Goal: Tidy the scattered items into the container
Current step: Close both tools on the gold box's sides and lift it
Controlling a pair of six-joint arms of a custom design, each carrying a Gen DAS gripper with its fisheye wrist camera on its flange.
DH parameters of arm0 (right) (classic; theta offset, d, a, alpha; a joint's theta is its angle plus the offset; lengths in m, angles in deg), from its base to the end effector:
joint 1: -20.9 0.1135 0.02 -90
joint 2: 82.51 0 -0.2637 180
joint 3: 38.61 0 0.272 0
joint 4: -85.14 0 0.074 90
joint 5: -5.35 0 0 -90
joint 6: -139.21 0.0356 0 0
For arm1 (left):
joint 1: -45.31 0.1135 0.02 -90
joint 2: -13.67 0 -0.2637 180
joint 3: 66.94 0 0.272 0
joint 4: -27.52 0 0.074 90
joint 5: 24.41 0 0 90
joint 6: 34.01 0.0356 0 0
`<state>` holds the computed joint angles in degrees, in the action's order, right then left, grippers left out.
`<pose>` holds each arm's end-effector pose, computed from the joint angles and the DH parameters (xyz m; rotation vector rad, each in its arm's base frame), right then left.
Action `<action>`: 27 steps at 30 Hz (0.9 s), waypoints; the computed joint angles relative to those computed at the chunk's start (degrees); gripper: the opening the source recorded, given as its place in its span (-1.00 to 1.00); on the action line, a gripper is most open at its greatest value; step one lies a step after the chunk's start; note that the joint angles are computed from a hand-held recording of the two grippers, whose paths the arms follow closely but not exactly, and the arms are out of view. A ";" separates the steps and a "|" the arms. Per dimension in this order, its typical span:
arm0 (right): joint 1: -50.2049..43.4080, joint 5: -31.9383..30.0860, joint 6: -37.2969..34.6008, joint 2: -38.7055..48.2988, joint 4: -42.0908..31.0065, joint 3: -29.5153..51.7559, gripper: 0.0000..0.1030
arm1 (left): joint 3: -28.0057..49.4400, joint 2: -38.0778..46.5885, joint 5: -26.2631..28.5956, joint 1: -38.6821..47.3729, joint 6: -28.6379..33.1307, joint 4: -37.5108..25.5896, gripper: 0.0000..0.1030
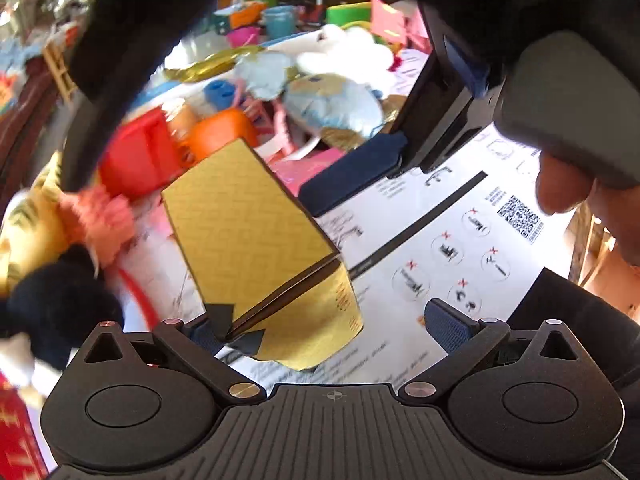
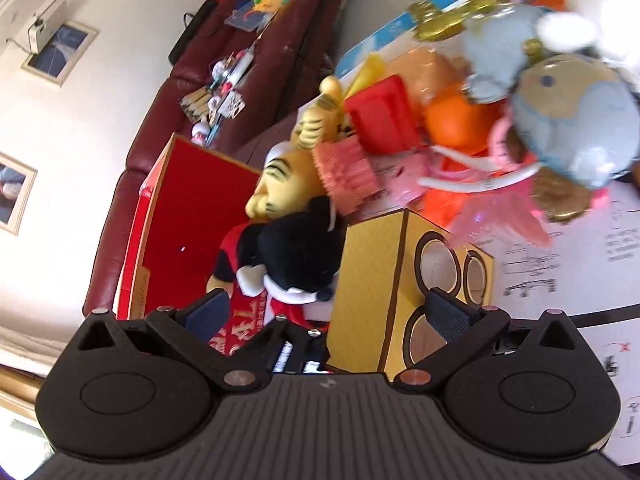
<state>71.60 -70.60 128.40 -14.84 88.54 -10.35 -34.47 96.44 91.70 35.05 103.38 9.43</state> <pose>0.1446 0.1630 0.1209 0.7243 2.2508 0.9659 0.1936 -0.0510 0.0673 1.3615 2.2341 -0.4157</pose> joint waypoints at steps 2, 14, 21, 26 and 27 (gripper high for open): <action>-0.09 -1.47 -0.80 1.94 0.89 1.60 0.99 | -1.16 -2.24 0.98 3.40 1.99 -2.07 1.00; 2.16 0.71 -0.05 10.17 -3.79 8.96 0.99 | 3.39 -10.47 6.05 26.47 9.27 -15.79 1.00; 4.27 6.01 6.70 7.57 -16.48 8.32 0.95 | 7.43 -4.43 -2.24 22.42 -0.88 -11.76 0.58; 5.65 7.71 9.49 7.22 -20.45 7.62 0.86 | 9.72 -0.84 -4.59 19.45 -4.28 -10.87 0.55; 5.46 7.31 9.64 7.25 -20.67 7.54 0.82 | 9.59 -0.64 -6.23 18.25 -5.33 -9.66 0.52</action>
<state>77.06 -63.29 138.04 -7.59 67.86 -2.81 -24.87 95.80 85.46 53.29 98.04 -0.23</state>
